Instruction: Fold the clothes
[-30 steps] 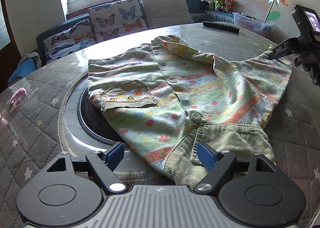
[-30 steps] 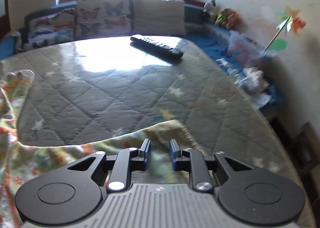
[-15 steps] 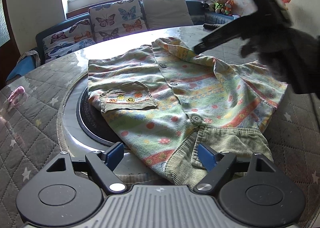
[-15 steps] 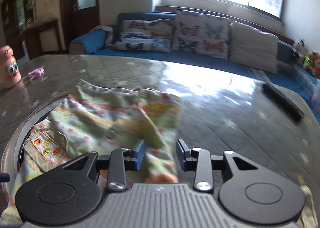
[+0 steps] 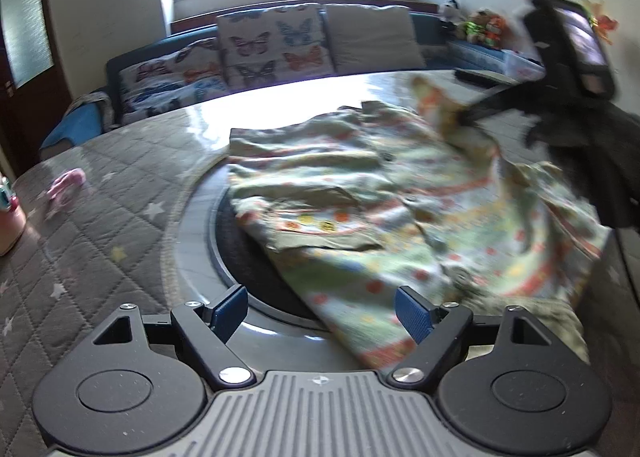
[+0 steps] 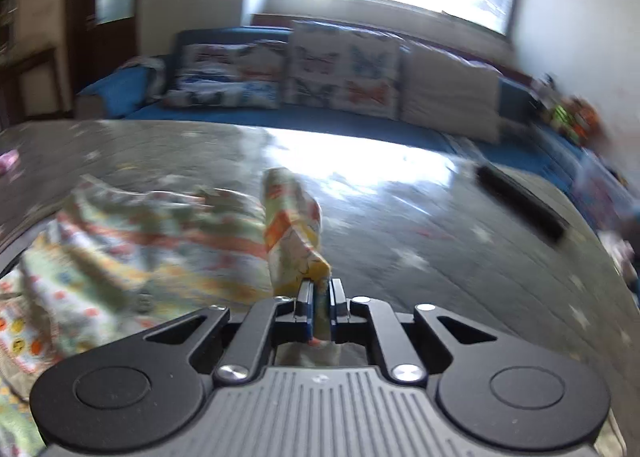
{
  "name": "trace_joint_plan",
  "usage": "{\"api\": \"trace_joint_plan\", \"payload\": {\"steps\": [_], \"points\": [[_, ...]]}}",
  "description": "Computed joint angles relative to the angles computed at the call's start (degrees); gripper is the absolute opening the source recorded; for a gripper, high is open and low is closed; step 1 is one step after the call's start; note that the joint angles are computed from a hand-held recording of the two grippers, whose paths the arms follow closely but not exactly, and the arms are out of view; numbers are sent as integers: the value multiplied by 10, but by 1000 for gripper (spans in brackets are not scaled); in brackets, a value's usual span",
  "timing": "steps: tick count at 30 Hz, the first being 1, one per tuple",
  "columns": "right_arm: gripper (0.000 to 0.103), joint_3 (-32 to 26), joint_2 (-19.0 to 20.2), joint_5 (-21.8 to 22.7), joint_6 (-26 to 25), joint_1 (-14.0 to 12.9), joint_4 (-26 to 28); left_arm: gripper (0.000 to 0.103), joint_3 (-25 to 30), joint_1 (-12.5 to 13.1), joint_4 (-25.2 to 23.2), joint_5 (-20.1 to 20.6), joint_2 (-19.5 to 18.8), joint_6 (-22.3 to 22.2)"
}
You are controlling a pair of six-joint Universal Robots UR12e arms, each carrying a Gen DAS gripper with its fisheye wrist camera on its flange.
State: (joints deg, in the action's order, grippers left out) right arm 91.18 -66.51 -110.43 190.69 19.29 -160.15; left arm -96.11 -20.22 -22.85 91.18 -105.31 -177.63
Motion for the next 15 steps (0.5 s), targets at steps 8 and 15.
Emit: {"api": "trace_joint_plan", "payload": {"steps": [8,15], "points": [[18,4,-12,-16,-22,5,12,82,7,8,-6,37,-6,-26],[26,-29,-4,140,-85,27,28,82,-7,19,-2,45,5,-43]]}}
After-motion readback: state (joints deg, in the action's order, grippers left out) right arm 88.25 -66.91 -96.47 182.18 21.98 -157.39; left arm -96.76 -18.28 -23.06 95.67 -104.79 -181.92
